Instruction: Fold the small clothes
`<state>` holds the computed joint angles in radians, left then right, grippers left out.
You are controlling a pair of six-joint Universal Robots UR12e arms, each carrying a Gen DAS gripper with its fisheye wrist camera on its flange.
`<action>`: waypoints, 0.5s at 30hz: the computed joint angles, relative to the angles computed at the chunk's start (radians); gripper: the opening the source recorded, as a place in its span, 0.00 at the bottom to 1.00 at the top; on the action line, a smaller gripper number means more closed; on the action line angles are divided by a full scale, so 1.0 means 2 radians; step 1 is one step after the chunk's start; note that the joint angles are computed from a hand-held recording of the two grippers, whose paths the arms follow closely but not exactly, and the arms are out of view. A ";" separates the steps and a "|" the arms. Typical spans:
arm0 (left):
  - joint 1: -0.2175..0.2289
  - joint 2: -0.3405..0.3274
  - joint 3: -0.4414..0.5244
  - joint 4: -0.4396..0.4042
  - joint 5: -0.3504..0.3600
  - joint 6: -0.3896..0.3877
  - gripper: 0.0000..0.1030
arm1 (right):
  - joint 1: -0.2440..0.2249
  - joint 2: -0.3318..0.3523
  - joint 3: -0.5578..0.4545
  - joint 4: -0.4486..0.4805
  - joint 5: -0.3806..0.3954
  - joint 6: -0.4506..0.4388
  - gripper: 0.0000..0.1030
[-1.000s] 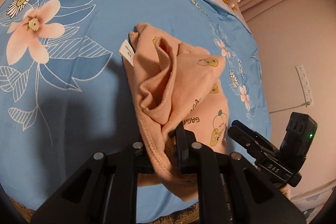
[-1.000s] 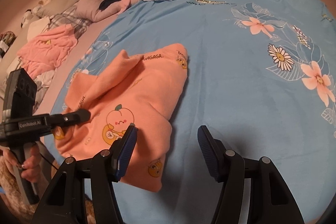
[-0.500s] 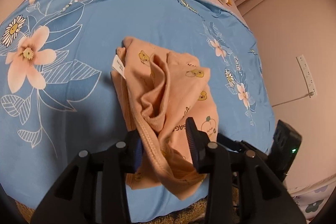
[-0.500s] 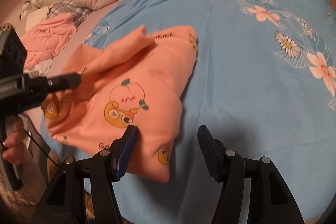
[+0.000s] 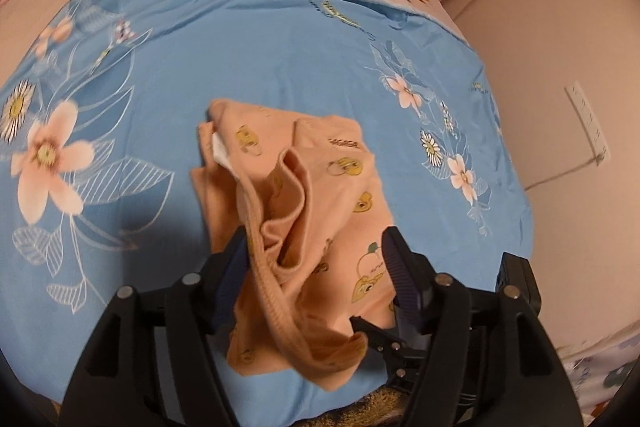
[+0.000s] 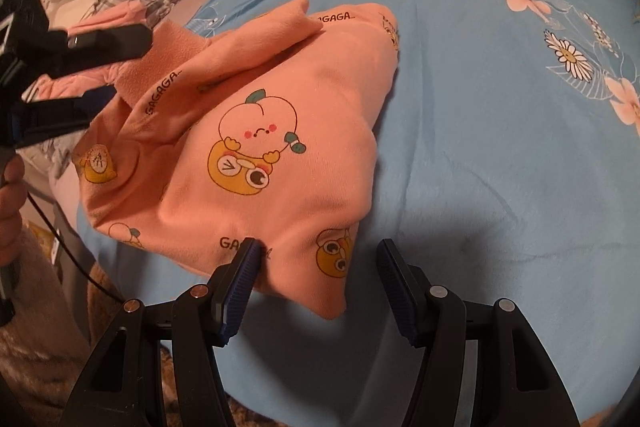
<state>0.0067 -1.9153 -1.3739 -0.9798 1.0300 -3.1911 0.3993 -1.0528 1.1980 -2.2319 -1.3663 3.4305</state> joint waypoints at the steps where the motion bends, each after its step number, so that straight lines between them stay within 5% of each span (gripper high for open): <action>1: -0.003 -0.001 0.003 -0.002 0.006 0.006 0.66 | 0.000 0.000 0.000 0.000 0.001 0.001 0.60; 9: -0.025 -0.015 0.015 -0.003 0.093 0.050 0.73 | 0.000 -0.002 0.005 -0.005 0.001 0.005 0.60; 15: -0.026 -0.020 0.002 0.045 0.145 0.035 0.70 | -0.002 -0.003 0.008 -0.007 0.005 0.005 0.60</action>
